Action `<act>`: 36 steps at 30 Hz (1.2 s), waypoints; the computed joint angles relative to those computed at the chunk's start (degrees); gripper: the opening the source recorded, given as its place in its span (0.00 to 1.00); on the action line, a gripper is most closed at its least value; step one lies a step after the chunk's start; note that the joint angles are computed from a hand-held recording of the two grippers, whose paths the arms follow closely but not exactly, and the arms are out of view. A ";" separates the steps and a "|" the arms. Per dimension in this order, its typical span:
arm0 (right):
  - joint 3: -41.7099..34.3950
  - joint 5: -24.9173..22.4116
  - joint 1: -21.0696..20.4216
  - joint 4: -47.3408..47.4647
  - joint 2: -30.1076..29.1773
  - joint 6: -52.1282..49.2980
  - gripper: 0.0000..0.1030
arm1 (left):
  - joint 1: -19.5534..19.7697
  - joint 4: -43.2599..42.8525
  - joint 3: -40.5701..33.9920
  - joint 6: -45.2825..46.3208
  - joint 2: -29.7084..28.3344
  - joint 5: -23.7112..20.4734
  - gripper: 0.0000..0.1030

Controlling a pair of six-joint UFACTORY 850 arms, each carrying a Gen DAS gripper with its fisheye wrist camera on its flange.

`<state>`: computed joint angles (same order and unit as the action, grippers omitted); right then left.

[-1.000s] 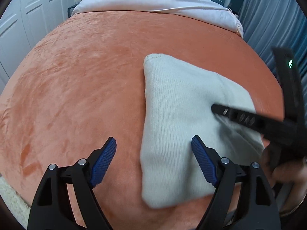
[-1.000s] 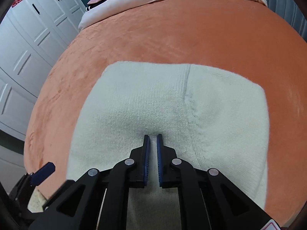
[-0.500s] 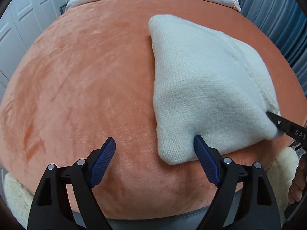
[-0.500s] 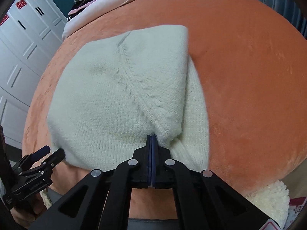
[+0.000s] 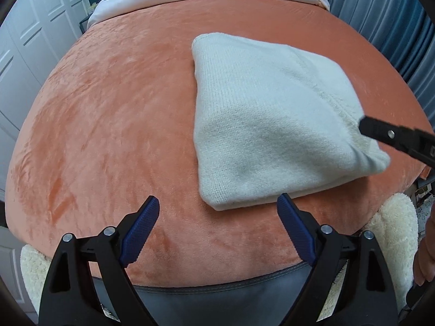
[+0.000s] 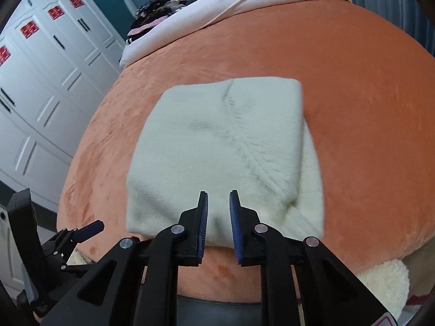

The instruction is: Fold small clothes

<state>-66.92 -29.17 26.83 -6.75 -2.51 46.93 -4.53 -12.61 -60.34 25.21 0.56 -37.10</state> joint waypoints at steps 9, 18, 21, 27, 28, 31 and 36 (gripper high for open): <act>-5.72 -2.34 -5.90 3.67 -9.57 -4.13 0.00 | -0.59 6.24 -0.34 -5.47 -1.60 0.57 0.83; -1.56 -0.59 -6.44 -4.44 -3.62 5.52 0.41 | 1.93 -10.51 -1.74 7.16 -0.73 -1.69 0.83; -2.89 -2.61 -7.62 6.30 -6.72 -4.49 0.43 | 1.63 -13.80 -4.19 7.88 -3.56 -3.42 0.83; -2.11 6.61 -7.50 6.93 -2.93 -5.88 0.09 | 2.16 -9.85 -7.88 1.38 -10.57 -9.08 0.73; -1.27 8.47 -8.25 8.13 -1.81 -6.38 0.09 | 2.42 -10.32 -7.61 1.81 -10.47 -9.03 0.74; -1.42 3.81 -10.64 12.54 -5.42 -11.51 0.09 | 1.60 -8.42 -6.57 1.66 -9.98 -7.15 0.75; -1.39 2.89 -9.53 7.28 -5.71 -5.10 0.11 | -0.10 -4.41 -5.32 -0.17 -8.71 -4.05 0.76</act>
